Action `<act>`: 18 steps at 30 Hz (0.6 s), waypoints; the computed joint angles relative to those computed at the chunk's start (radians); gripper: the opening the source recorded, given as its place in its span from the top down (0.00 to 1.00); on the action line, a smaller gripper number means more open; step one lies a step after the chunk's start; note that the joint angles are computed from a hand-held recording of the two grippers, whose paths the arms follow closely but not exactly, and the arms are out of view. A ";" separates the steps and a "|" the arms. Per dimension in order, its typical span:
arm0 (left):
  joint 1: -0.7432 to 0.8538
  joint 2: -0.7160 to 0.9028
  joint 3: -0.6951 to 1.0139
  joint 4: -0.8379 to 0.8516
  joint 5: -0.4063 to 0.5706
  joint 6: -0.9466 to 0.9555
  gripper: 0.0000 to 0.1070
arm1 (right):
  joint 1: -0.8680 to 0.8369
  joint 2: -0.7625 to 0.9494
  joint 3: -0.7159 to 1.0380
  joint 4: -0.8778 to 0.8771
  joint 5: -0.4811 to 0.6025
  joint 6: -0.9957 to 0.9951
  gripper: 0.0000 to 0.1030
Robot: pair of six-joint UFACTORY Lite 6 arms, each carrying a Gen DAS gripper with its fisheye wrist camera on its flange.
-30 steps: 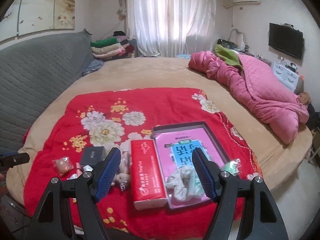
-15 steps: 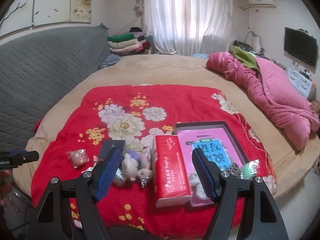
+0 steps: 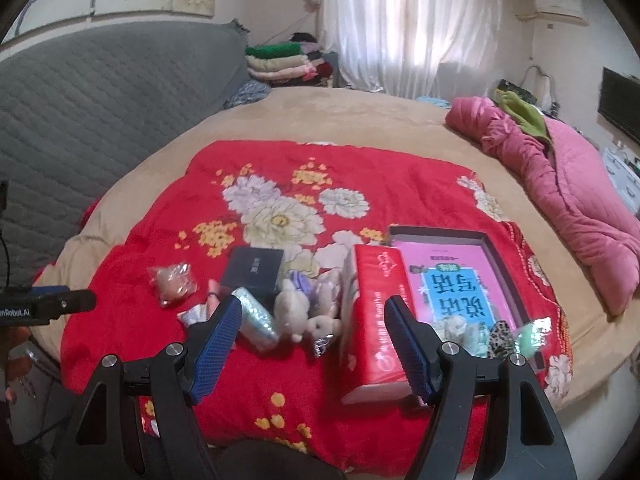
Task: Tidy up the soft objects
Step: 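Grasp the clear bag with brown ball in the left tool while the right tool grasps a floral tissue pack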
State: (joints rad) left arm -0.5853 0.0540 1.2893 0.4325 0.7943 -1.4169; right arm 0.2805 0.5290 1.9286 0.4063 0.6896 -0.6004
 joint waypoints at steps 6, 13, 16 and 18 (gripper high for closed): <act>0.022 0.006 -0.048 -0.008 -0.053 -0.001 0.22 | 0.051 0.012 -0.057 0.016 -0.040 -0.071 0.27; 0.052 0.033 -0.087 -0.033 -0.117 0.014 0.22 | 0.113 0.063 -0.085 0.018 -0.074 -0.150 0.27; 0.063 0.046 -0.097 -0.039 -0.135 0.021 0.22 | 0.131 0.097 -0.079 -0.007 -0.086 -0.153 0.27; 0.071 0.048 -0.109 -0.042 -0.150 0.022 0.22 | 0.141 0.125 -0.065 -0.024 -0.091 -0.151 0.27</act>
State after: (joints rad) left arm -0.5145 0.1019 1.1803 0.3902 0.6439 -1.3947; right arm 0.4218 0.6542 1.8633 0.3819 0.5990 -0.7518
